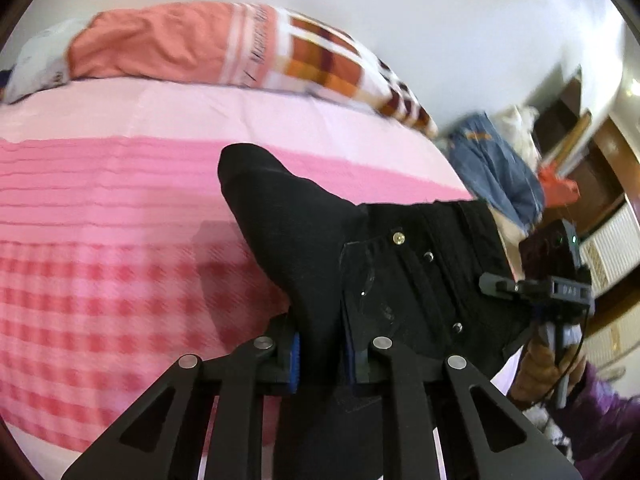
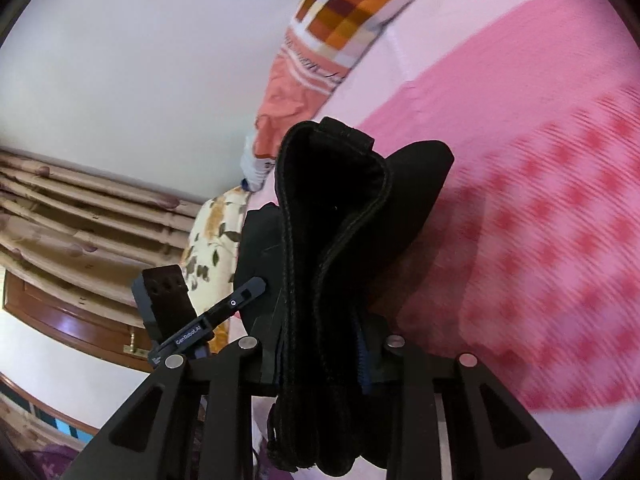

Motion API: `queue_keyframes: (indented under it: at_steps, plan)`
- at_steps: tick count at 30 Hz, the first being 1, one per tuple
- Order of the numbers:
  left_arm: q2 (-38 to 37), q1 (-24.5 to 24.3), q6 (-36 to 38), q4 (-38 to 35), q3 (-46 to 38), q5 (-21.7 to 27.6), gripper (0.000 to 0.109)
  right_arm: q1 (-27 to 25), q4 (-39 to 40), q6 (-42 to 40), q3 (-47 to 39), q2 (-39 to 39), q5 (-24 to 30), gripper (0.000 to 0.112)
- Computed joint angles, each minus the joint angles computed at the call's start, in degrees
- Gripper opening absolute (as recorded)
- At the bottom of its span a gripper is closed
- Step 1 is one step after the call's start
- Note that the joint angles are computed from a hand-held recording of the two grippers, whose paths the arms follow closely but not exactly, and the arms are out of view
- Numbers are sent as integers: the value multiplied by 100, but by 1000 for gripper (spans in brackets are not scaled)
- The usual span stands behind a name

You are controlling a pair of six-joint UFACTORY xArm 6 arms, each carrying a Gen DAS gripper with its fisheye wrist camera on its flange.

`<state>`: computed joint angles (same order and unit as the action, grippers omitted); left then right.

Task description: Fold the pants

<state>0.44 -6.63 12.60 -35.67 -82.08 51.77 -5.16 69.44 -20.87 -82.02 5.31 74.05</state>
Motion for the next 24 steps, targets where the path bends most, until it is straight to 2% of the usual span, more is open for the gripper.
queue_keyframes:
  at_steps: [5,12,16,20,23,24]
  plan:
    - [241,540,20,307,-455,-6,17,633,181,202,-1270,985,-311,26]
    - [983,1244,-27,789,-1385,-53,17,1402,204,812,-3615,2770,-648,26]
    - [1438,1507,-53,1066,-1761,-188,17,1676,-147,1260,-4897,3705,-711,25]
    - [1825,1618,-128,1428,-1908,-380,17,1871,-863,1759,-6256,4596,-643,24]
    - [1789,1589,-38,1674,-1584,-803,20,1938,-1328,1782,-6346,4636,-750,24]
    - [1733,1589,-15,1688,-1455,-939,26,1958,-1542,1818,-6241,4563,-770,24]
